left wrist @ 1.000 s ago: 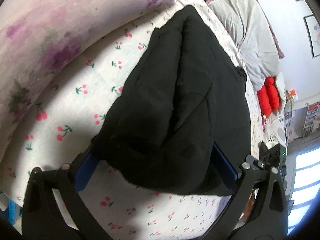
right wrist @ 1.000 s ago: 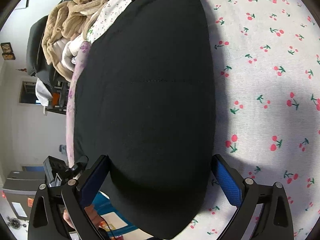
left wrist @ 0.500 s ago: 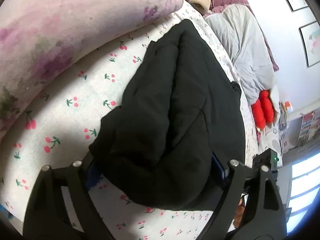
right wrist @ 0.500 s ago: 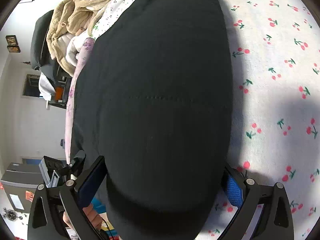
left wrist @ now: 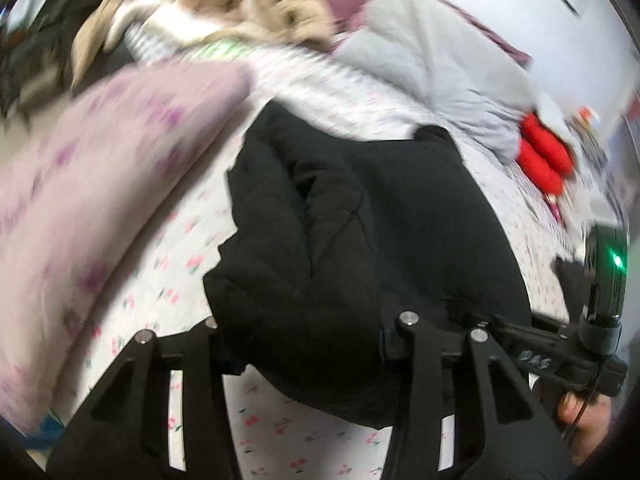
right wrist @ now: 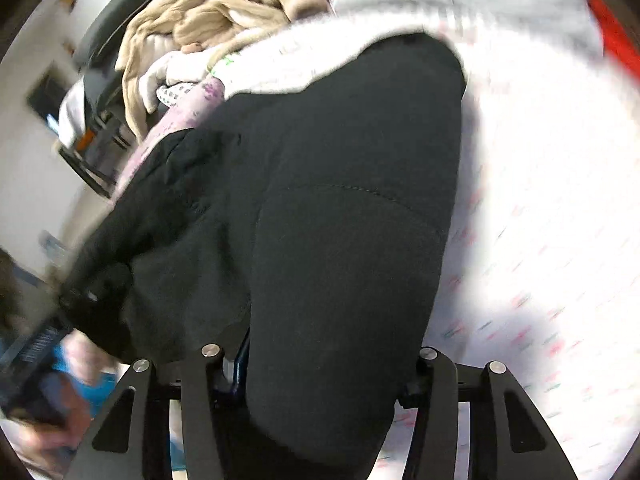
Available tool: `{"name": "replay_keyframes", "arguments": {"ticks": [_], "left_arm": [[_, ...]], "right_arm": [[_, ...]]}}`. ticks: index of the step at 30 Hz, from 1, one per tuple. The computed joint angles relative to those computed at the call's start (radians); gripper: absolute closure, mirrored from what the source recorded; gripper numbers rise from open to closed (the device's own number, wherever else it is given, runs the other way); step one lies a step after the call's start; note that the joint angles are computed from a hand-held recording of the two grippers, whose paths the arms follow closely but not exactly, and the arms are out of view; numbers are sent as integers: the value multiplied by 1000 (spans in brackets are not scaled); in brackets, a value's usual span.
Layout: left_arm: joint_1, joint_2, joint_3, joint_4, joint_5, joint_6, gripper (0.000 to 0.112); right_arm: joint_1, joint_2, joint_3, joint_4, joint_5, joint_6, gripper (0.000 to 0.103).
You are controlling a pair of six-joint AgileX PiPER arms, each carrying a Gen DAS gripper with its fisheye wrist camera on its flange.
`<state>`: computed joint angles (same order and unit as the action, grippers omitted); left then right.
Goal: Fold large clothes
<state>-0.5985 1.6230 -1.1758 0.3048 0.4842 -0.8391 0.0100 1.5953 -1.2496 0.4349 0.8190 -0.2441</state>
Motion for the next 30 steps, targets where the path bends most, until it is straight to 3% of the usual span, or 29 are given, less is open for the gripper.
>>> {"name": "replay_keyframes", "arguments": {"ticks": [3, 8, 12, 19, 23, 25, 30], "left_arm": [[-81, 8, -71, 132, 50, -62, 67], [-120, 25, -103, 104, 33, 3, 68], [-124, 25, -130, 67, 31, 36, 68], [-129, -7, -233, 75, 88, 114, 69], [-32, -116, -225, 6, 88, 244, 69], [84, -168, -240, -119, 110, 387, 69], [530, -163, -351, -575, 216, 815, 68]], "right_arm": [[39, -59, 21, -124, -38, 85, 51], [79, -117, 68, -310, -100, 187, 51], [23, -124, 72, -254, -94, 139, 51], [56, -198, 41, -299, -107, 248, 52], [99, -209, -37, -248, -125, 285, 52], [134, -170, -121, -190, -121, 296, 52], [336, 43, -463, -254, -96, 463, 52]]}}
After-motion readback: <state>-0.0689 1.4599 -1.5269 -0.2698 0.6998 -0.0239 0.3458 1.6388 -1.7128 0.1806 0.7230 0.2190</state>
